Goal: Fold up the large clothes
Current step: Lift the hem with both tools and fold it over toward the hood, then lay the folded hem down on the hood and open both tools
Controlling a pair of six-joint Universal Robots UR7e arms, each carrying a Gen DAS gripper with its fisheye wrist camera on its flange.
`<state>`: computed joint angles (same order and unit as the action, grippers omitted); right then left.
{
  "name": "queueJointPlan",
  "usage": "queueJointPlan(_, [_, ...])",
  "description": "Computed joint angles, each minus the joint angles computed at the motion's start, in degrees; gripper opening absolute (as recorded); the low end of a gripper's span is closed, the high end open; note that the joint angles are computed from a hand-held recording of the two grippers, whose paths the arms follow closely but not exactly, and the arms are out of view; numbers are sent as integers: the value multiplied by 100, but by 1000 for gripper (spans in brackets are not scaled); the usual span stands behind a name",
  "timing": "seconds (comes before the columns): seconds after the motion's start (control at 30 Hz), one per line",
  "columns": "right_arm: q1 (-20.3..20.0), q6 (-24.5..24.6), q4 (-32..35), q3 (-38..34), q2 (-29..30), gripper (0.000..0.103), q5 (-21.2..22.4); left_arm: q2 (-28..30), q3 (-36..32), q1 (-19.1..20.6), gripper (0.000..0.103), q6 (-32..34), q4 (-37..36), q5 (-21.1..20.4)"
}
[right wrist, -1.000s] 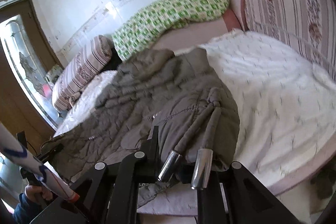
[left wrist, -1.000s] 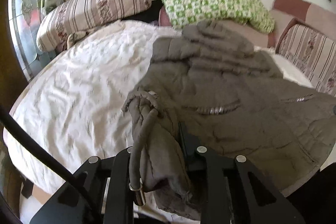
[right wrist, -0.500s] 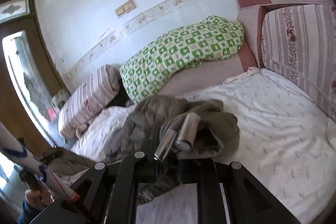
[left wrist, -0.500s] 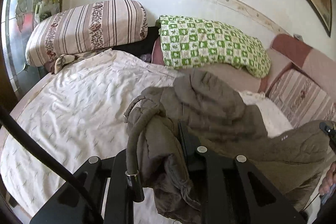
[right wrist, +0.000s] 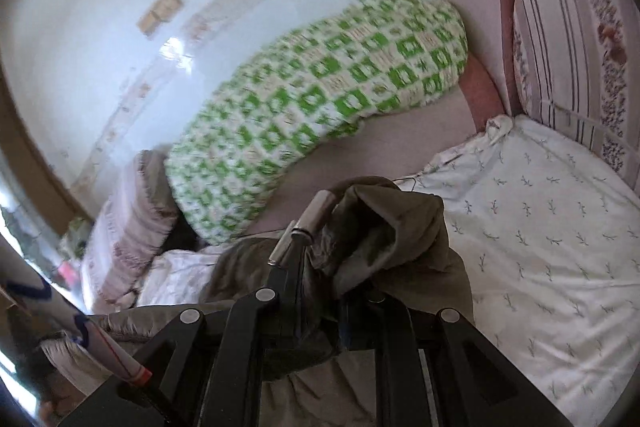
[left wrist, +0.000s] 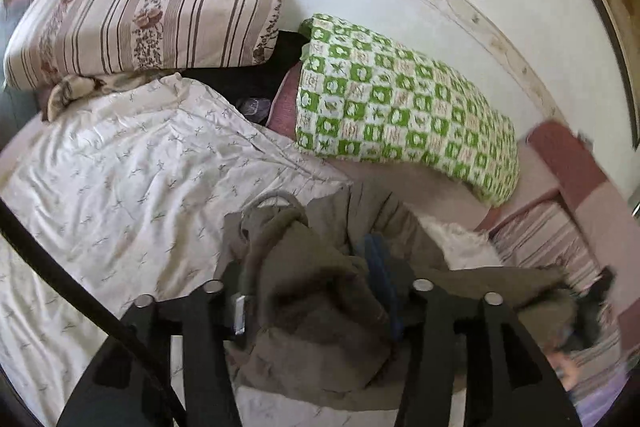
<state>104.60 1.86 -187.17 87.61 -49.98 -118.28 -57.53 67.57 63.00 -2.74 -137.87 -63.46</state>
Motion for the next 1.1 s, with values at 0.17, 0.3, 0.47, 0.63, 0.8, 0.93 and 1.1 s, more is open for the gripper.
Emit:
queueJointPlan(0.17, [-386, 387, 687, -714, 450, 14, -8, 242, -436, 70, 64, 273, -386, 189])
queueJointPlan(0.3, [-677, 873, 1122, -948, 568, 26, 345, 352, -572, 123, 67, 426, -432, 327])
queueJointPlan(0.47, [-918, 1333, 851, -457, 190, 56, 1399, 401, -124, 86, 67, 851, -513, 358])
queueJointPlan(0.63, [-713, 1102, 133, 465, -318, 62, 1426, 416, 682, -74, 67, 1305, -900, 392])
queueJointPlan(0.8, [-104, 383, -528, 1136, -166, 62, 378, 499, 1615, -390, 67, 1990, -1864, 765])
queueJointPlan(0.93, [206, 199, -307, 1038, 262, 61, -382, 797, 1928, -592, 67, 2461, -2482, 1197])
queueJointPlan(1.1, [295, -398, -437, 541, 846, 59, -1339, 1344, 1286, -502, 69, 2176, -1874, 1540])
